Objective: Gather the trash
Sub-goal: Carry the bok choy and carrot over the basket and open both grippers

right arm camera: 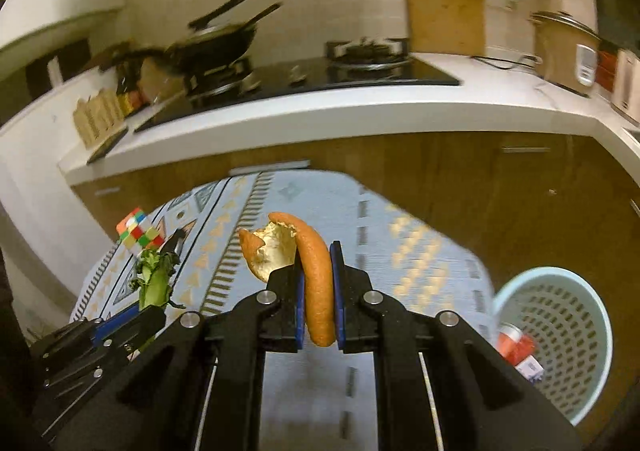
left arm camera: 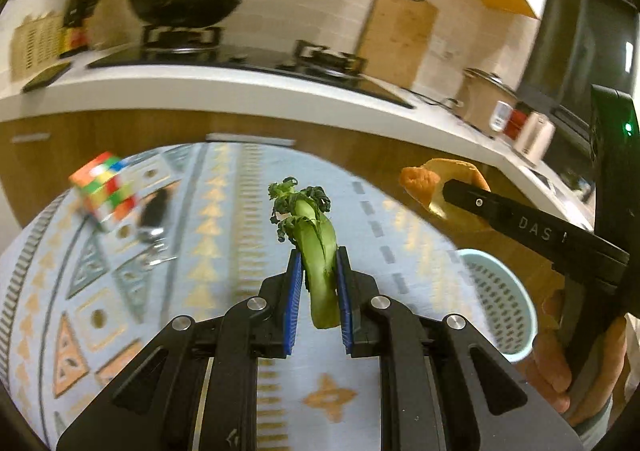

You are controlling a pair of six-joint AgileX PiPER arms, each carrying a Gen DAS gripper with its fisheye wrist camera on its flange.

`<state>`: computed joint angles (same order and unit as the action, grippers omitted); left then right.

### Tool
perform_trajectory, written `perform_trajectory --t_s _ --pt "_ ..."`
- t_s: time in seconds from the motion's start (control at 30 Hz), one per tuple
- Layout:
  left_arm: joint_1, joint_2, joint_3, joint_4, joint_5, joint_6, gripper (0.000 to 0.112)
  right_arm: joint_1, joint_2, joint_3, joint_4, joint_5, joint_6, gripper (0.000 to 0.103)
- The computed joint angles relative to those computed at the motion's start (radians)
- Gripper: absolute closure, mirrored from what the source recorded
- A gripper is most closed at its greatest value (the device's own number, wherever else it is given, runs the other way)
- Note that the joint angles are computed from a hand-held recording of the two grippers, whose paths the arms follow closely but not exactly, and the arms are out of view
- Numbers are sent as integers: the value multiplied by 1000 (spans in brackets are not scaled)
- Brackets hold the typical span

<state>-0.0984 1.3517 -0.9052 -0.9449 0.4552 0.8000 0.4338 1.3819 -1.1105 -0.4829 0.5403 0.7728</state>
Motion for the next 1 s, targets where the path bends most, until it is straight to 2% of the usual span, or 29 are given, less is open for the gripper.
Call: perform_trajectory --t_s 0.07,0.17,0.23,0.3,0.4,0.63,0.8,0.93,1.0 --pt "-40 7 -28 19 17 -30 97 -39 -60 40 10 -1 -7 94" --pt "-52 63 -103 -58 158 -10 97 -122 -147 101 67 0 -61 94" --pt "-89 97 -146 -80 199 -11 97 -198 -205 142 123 6 -125 94" --pt "-141 126 -181 -74 201 -30 97 -272 -249 174 171 14 -183 94" --pt "-254 163 -225 -17 152 -80 97 -428 -310 223 308 20 -336 94" --pt "-452 329 -365 129 108 -201 97 -851 -326 308 664 67 -741 94" --pt "-553 431 -441 263 85 -322 97 -1002 -266 336 772 92 -891 94" --pt "-595 488 -505 317 108 -356 97 -1044 -226 349 787 95 -904 93" --pt "-614 500 -517 376 88 -408 96 -1078 -203 348 807 103 -921 92"
